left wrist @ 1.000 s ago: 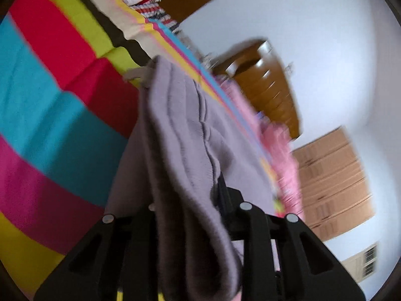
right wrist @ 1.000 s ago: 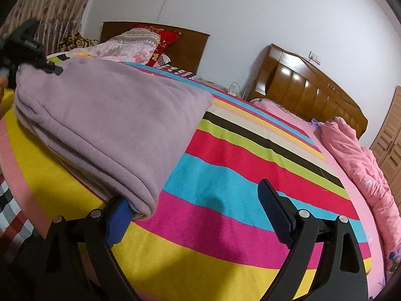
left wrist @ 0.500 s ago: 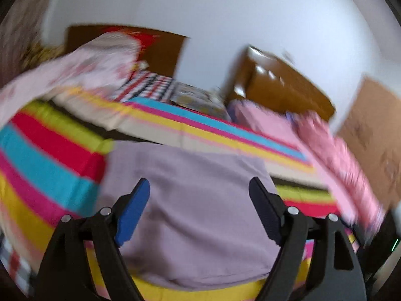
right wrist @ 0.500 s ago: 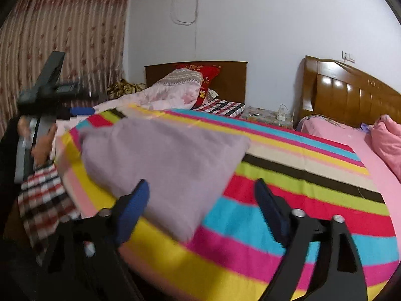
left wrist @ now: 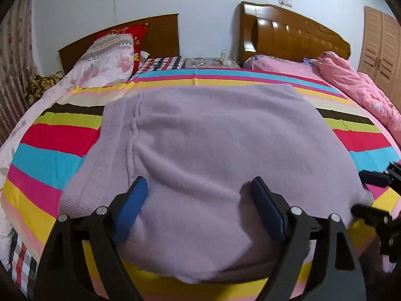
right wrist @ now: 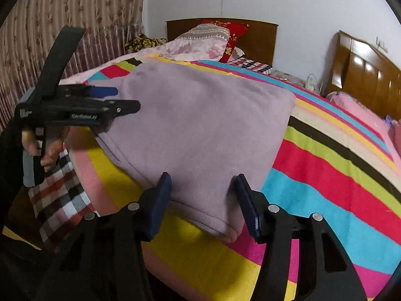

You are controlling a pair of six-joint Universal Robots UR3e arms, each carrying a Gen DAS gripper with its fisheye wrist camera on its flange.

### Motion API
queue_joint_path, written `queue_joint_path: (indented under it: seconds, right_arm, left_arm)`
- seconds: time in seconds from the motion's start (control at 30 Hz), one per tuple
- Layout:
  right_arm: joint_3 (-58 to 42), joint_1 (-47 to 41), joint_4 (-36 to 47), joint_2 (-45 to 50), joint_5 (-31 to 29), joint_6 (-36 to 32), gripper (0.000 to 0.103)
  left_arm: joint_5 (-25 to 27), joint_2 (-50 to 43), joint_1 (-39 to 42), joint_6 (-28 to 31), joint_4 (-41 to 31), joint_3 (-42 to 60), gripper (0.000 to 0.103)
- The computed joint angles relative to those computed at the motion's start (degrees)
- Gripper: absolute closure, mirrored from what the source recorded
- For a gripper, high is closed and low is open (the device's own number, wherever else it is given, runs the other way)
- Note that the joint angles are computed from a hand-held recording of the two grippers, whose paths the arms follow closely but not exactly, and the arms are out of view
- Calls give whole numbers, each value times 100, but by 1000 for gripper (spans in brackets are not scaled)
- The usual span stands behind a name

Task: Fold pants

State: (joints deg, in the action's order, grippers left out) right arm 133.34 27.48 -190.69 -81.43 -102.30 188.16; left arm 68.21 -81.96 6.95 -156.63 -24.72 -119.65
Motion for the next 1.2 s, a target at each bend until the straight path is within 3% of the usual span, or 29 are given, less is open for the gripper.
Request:
queue_joint_path:
  seconds: [0.07,0.2,0.27,0.37,0.47,0.57,0.7,0.77,0.87,0.97,1.03,1.13,1.17,1.2]
  right_arm:
    - [-49,133,-66,104,-177,104,48]
    - [-20,177,-312,252,-279,252,48]
    - [6,177,-415,292,-295,254,48]
    - [54,189,-570,345,-333,289,48]
    - [-9,237,-545,387,-410,304,47]
    - [40,217,-650,421,-401,331,47]
    - [168,4,-744,375,-208,430,35]
    - [362,-330,-670,138,256,516,31]
    - [847,-1215,-23,-843,1528,161,26]
    - [1144,-1890,381,-1867,2002,-310,23]
    - [1002,-2702,854,-2384,2661,-334,19]
    - [79,-3300,1348,-1828,3236,-377,18]
    - [-516,-3506,1454,-1230,3626,-141,18]
    - [-1116,-3890,1841,-630,4497,-20,18]
  left_arm:
    - [366,123,-240,-332,-321,287,19]
    - [-893,477,-185,-542,-1538,994,17]
    - [-647,170,-601,-549,-1446,1261,15]
    - [152,-677,-1175,-771,-1505,1628,16]
    - [-343,-247,-723,-416,-1024,726,15]
    - [-767,290,-255,-44,-1345,311,17]
    - [-743,590,-203,60,-1360,46,17]
    - [-556,610,-331,-70,-1158,-55,17]
    - [-502,685,-348,-70,-1069,-141,17]
    - [-494,642,-356,-73,-731,-257,17]
    - [-482,670,-364,-108,-375,-475,16]
    - [-552,733,-295,-82,-150,-668,16]
    - [-579,746,-273,-66,-121,-701,16]
    - [-620,763,-240,-36,-99,-734,16]
